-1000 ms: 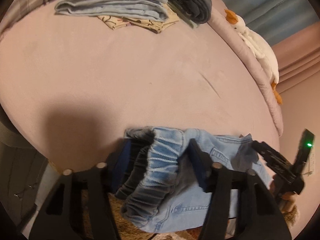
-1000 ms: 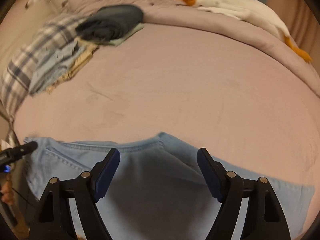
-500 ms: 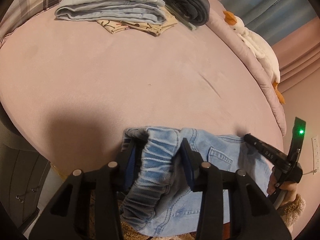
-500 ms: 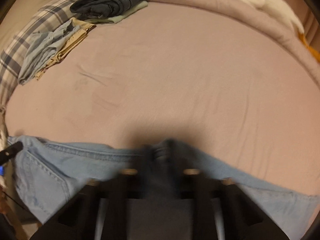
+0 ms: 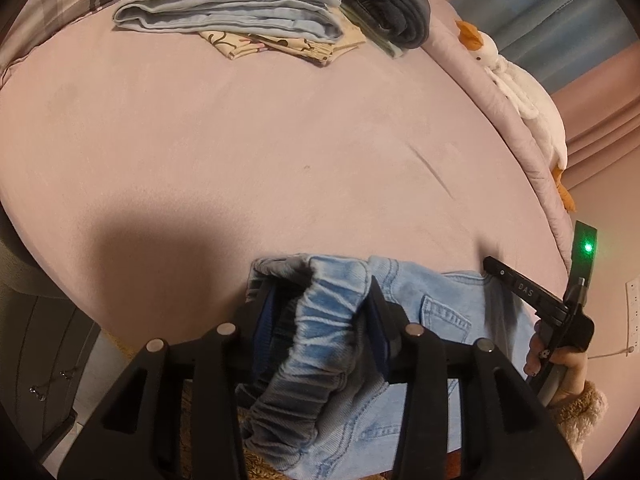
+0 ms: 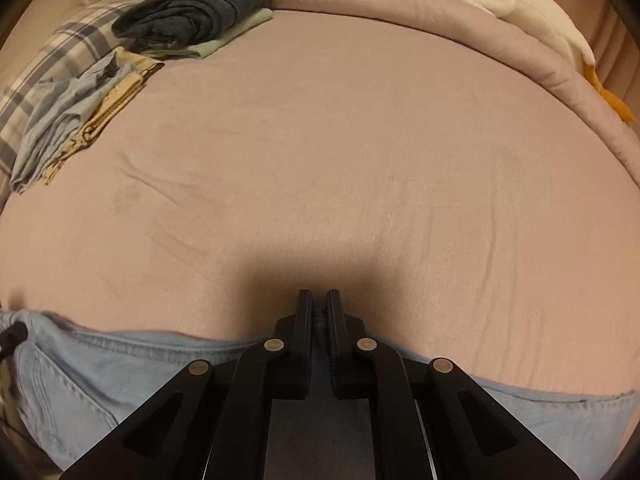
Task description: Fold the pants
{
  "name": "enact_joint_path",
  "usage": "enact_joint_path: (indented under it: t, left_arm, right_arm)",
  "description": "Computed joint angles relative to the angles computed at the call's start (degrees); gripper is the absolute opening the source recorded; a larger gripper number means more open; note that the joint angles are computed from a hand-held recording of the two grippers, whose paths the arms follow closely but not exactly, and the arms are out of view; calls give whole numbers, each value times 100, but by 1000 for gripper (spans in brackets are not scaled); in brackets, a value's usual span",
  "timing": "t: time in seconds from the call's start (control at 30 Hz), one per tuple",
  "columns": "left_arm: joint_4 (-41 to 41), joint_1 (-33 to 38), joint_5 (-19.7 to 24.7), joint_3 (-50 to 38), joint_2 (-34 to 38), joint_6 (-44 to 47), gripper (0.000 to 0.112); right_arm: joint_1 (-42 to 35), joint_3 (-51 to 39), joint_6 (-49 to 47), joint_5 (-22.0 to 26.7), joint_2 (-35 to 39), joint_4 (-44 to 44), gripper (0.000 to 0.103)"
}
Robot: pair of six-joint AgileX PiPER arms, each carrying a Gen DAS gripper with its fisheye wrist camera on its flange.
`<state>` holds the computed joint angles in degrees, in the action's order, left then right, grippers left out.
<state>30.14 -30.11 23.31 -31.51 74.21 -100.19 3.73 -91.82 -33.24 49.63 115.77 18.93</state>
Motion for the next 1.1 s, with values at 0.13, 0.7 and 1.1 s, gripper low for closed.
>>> enact_joint_path:
  t: [0.13,0.7,1.1]
  left_arm:
    - [-33,-83,91,-4,-59,-108,44]
    - [487,-480,267,257,-148,-1004,62]
    - [707,-487,107,397,-224,-1301,63]
  right_arm:
    - [-80,24,-165,-25,30,86,7]
    - [112,-110,45,-146,169,-69,7]
    - [194,92,136,-406,52,-268,7]
